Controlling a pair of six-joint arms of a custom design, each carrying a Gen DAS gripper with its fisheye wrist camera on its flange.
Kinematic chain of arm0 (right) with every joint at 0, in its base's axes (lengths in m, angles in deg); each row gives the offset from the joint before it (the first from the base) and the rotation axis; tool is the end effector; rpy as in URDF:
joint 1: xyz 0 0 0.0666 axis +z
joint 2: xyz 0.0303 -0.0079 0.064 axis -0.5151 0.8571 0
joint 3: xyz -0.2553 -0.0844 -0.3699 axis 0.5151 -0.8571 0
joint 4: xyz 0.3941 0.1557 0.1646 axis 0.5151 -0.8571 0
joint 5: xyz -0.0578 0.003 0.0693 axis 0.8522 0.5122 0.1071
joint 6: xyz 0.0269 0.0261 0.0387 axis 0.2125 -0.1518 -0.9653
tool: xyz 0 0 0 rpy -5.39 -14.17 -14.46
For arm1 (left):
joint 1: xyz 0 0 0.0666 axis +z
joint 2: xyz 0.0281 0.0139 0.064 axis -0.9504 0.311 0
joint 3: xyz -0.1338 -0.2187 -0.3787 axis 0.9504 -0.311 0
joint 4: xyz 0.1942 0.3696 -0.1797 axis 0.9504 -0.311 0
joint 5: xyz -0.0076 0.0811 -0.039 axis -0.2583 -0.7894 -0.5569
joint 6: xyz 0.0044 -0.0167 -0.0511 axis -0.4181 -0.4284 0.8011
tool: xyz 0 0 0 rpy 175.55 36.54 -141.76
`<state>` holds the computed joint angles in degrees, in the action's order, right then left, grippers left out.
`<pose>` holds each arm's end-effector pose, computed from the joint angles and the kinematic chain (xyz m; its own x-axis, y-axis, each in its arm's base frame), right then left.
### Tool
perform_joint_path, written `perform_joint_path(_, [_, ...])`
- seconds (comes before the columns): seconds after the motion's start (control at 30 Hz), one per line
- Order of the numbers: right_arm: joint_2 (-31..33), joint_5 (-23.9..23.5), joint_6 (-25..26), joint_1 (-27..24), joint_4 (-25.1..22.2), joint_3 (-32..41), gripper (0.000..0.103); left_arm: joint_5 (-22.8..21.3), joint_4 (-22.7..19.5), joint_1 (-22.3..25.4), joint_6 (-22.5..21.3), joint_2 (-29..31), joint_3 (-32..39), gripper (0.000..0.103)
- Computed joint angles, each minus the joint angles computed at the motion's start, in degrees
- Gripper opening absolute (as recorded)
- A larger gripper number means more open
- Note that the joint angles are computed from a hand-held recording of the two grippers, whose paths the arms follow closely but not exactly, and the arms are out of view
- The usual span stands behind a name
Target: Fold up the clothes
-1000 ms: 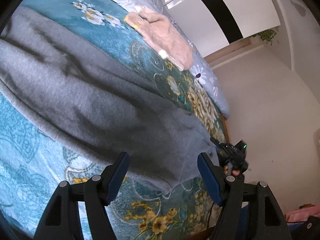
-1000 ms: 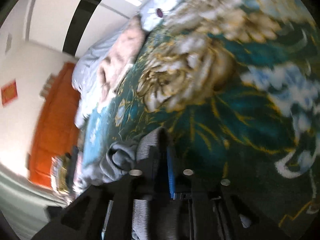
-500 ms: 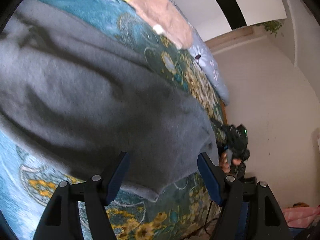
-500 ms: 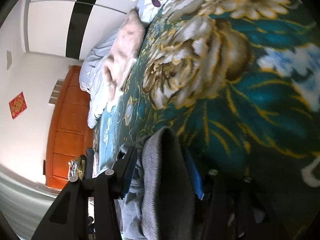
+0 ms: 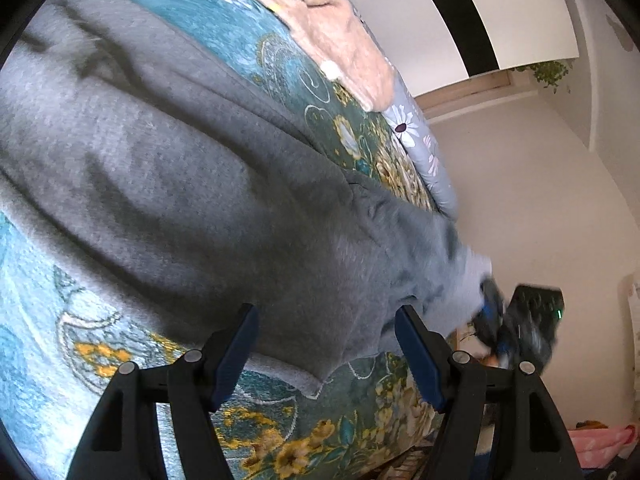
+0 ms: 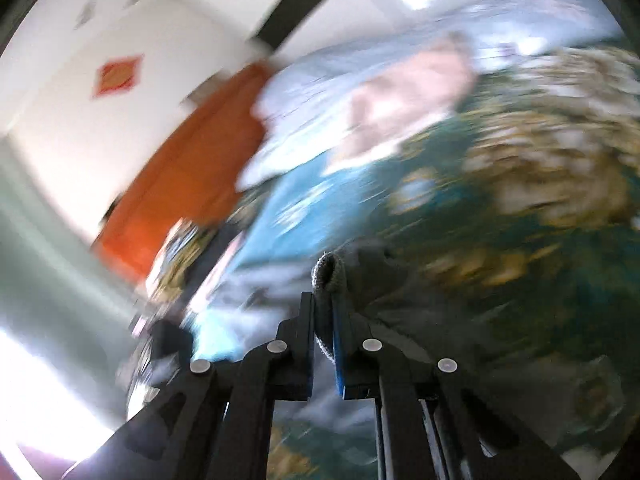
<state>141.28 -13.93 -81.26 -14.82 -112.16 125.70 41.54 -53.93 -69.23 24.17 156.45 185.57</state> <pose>0.5063 0.1638 0.5742 -0.7757 0.3147 -0.5471 -0.2141 0.6843 0.6971 0.5617 -0.0042 0.5284 -0.9787 -0.0138 -0.2046 0.1629 0.5539 -0.8165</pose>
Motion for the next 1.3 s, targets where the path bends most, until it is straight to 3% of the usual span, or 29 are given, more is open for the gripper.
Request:
perform_joint_path(0.03, [0.1,-2.0,1.0,1.4,-0.3,-0.1,0.008,0.1,0.0,0.1,0.0,-0.1,-0.1,0.074])
perform_joint_path(0.17, [3.2,-2.5,5.6,5.6,-8.8,0.8,0.009,0.4,0.0,0.7,-0.2,-0.4,-0.4,0.074])
perform_joint_path(0.3, [3.7,-4.9,3.5,5.5,-9.9,-0.1,0.013,0.8,0.4,0.8,0.8,-0.5,-0.9,0.074])
perform_joint_path(0.43, [3.4,-3.6,9.7,5.7,-16.7,3.1,0.030,0.5,0.3,-0.9,1.6,0.0,0.0,0.074])
perform_joint_path(0.53, [0.3,-5.7,9.8,4.0,-13.0,2.1,0.043,0.9,-1.5,-3.0,0.7,1.0,1.9,0.074])
perform_joint_path(0.6, [-2.2,-3.3,7.4,1.5,-9.3,0.3,0.055,0.2,-2.8,-4.7,0.4,1.6,2.9,0.074])
perform_joint_path(0.63, [-2.9,0.7,6.0,0.2,-10.0,0.0,0.056,-0.8,-3.9,-5.7,-0.1,1.9,3.4,0.074])
perform_joint_path(0.77, [-3.6,16.1,0.3,-3.8,-16.5,-0.7,0.056,-3.9,-7.7,-8.6,-3.0,2.4,4.1,0.074])
perform_joint_path(0.8, [-3.8,17.2,-1.0,-4.8,-16.7,-1.5,0.056,-4.8,-8.4,-9.2,-3.6,2.4,4.1,0.074])
perform_joint_path(0.83, [-4.0,16.7,-2.9,-5.8,-16.3,-2.6,0.056,-5.6,-9.0,-9.9,-4.1,2.3,4.1,0.074])
perform_joint_path(0.9, [-4.0,10.7,-7.7,-7.6,-13.0,-5.2,0.056,-6.7,-9.3,-10.5,-4.0,2.0,3.7,0.073])
perform_joint_path(1.0, [-3.3,5.9,-10.1,-7.6,-9.4,-6.6,0.056,-8.5,-9.5,-11.1,-3.8,1.6,3.6,0.067])
perform_joint_path(1.07, [-2.0,4.9,-8.0,-6.6,-11.3,-5.3,0.056,-8.7,-9.4,-11.1,-3.9,1.3,3.6,0.064])
perform_joint_path(1.13, [-0.2,9.7,-3.7,-4.8,-17.1,-2.4,0.056,-7.3,-9.3,-11.3,-3.6,1.3,3.9,0.064])
perform_joint_path(1.17, [0.8,12.2,-1.9,-4.0,-19.8,-1.0,0.053,-7.2,-9.3,-11.3,-3.5,1.3,4.0,0.064])
perform_joint_path(1.2, [1.4,13.9,-1.4,-3.5,-21.2,-0.3,0.029,-7.1,-9.6,-11.3,-3.9,1.4,4.1,0.064])
perform_joint_path(1.23, [1.8,14.4,-1.8,-3.3,-21.5,0.1,0.016,-6.8,-9.9,-11.3,-4.2,1.4,4.1,0.064])
perform_joint_path(1.3, [2.2,15.1,-3.1,-3.3,-21.4,0.9,0.013,-7.0,-9.6,-11.6,-3.3,1.0,4.1,0.064])
